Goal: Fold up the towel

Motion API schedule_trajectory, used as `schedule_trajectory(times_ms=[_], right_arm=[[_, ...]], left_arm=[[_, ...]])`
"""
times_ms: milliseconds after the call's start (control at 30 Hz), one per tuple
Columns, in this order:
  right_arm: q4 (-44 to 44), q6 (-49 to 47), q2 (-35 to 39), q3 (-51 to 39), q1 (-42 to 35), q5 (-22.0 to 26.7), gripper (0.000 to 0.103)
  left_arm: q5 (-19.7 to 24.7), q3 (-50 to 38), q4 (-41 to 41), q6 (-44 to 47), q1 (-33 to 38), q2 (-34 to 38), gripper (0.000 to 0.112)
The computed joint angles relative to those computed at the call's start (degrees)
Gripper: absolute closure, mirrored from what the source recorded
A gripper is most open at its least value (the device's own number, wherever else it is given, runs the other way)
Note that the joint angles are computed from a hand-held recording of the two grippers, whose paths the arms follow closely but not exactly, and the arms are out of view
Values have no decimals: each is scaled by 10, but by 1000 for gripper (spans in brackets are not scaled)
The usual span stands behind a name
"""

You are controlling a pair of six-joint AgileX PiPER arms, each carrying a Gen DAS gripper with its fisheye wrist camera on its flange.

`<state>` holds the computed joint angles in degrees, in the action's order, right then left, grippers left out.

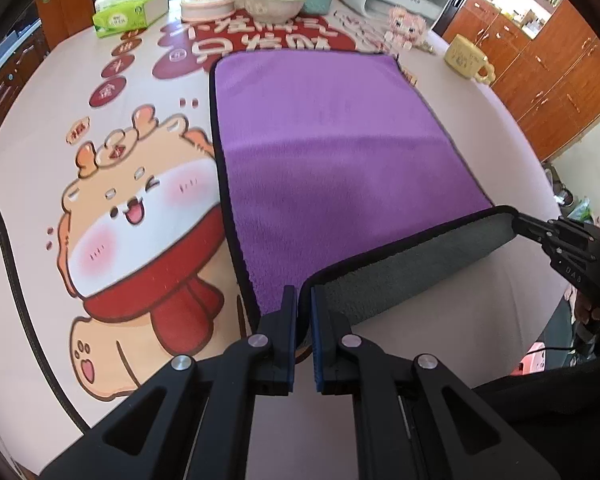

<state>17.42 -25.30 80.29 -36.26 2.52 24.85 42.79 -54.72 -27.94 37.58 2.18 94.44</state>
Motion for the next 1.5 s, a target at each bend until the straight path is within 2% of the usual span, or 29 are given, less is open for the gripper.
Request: schedule_trajectory(times_ms=[367, 700, 933, 1100, 1400, 1500], right_arm=[[-80, 93, -42, -100, 10, 69, 99], [-120, 117, 4, -223, 19, 80, 99], [-106, 88, 94, -322, 9, 58, 99], [-77, 63, 175, -397, -1, 45, 99], [-33, 25, 333, -536, -12, 53, 98], [-26, 15, 387, -593, -13, 65, 98]], left_arm=[[53, -103, 31, -36, -7, -37, 108], [66, -260, 59, -77, -19, 27, 108], [64, -396, 93, -115, -37, 127, 108], [79, -500, 118, -148, -47, 214, 108], [153, -734, 172, -218, -66, 405, 108], [204, -844, 185, -244, -69, 479, 107]])
